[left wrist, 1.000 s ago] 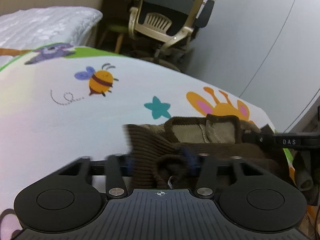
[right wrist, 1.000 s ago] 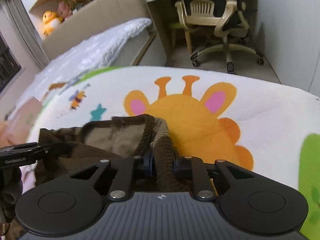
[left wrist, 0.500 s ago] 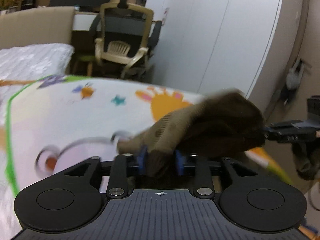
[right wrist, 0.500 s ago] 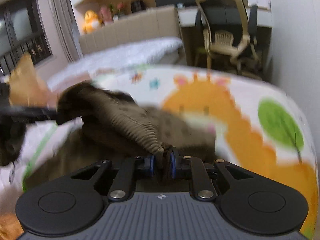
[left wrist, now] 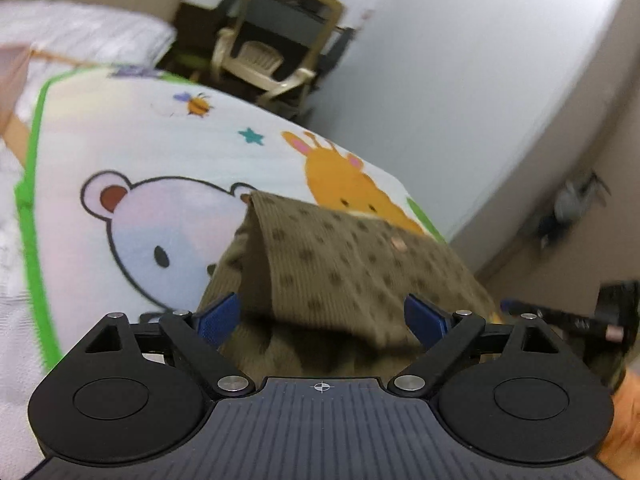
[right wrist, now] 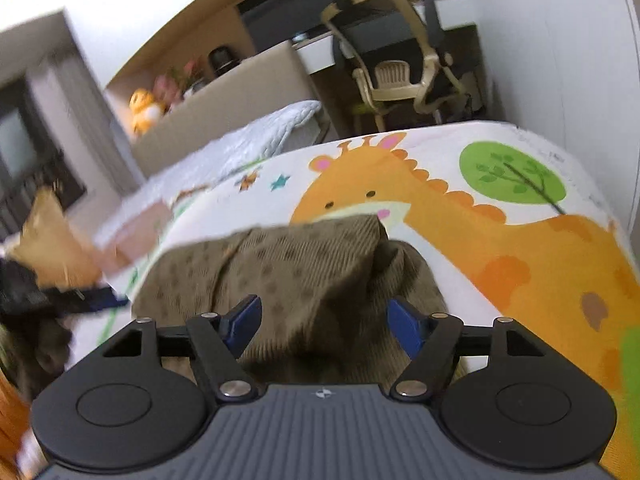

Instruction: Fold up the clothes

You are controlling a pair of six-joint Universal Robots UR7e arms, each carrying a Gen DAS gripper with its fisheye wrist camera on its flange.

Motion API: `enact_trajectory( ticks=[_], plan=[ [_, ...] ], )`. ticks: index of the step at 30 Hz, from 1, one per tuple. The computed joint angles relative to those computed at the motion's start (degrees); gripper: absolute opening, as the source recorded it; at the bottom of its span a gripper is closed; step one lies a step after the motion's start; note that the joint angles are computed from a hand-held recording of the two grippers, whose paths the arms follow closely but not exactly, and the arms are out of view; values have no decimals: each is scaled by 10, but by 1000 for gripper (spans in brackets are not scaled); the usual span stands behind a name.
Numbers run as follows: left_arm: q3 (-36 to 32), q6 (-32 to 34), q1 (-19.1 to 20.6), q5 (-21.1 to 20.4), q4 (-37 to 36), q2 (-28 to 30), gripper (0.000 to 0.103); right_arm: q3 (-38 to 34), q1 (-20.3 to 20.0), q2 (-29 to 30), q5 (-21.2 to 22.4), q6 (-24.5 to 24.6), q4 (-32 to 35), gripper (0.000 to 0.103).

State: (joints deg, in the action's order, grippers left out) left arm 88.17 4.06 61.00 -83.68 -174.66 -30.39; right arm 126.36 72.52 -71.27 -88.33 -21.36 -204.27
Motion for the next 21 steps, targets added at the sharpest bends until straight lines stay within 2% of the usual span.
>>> enact_trajectory(
  ticks=[2, 4, 6, 7, 8, 9, 10, 11, 16, 19, 21],
  plan=[
    [-37, -31, 4, 1, 20, 26, 92, -33, 0, 25, -2, 27, 17, 71],
    [-58, -28, 0, 13, 26, 44, 89, -63, 0, 50, -4, 42, 38, 71],
    [-75, -19, -5, 28, 28, 60, 86, -84, 5, 71, -16, 34, 46, 64],
    [-82, -11, -8, 37, 26, 66, 78, -90, 13, 79, -32, 20, 42, 43],
    [-85, -8, -10, 42, 29, 68, 60, -97, 22, 87, -48, 7, 38, 34],
    [-89, -6, -12, 47, 33, 70, 50, -103, 30, 95, -64, -6, 34, 30],
    [-88, -1, -15, 47, 36, 67, 33, -100, 37, 93, -68, -21, 24, 16],
    [-82, 7, -19, 46, 32, 62, 26, -92, 43, 86, -65, -35, 13, 15],
    [19, 71, -47, 10, -36, -10, 23, -7, 54, 7, -13, -83, -28, 12],
    [85, 84, -61, 0, -44, -53, 24, 39, 37, -20, -9, -85, -27, 13],
    [119, 78, -60, 1, -23, -68, 29, 63, 24, -28, -19, -85, -24, 14]
  ],
)
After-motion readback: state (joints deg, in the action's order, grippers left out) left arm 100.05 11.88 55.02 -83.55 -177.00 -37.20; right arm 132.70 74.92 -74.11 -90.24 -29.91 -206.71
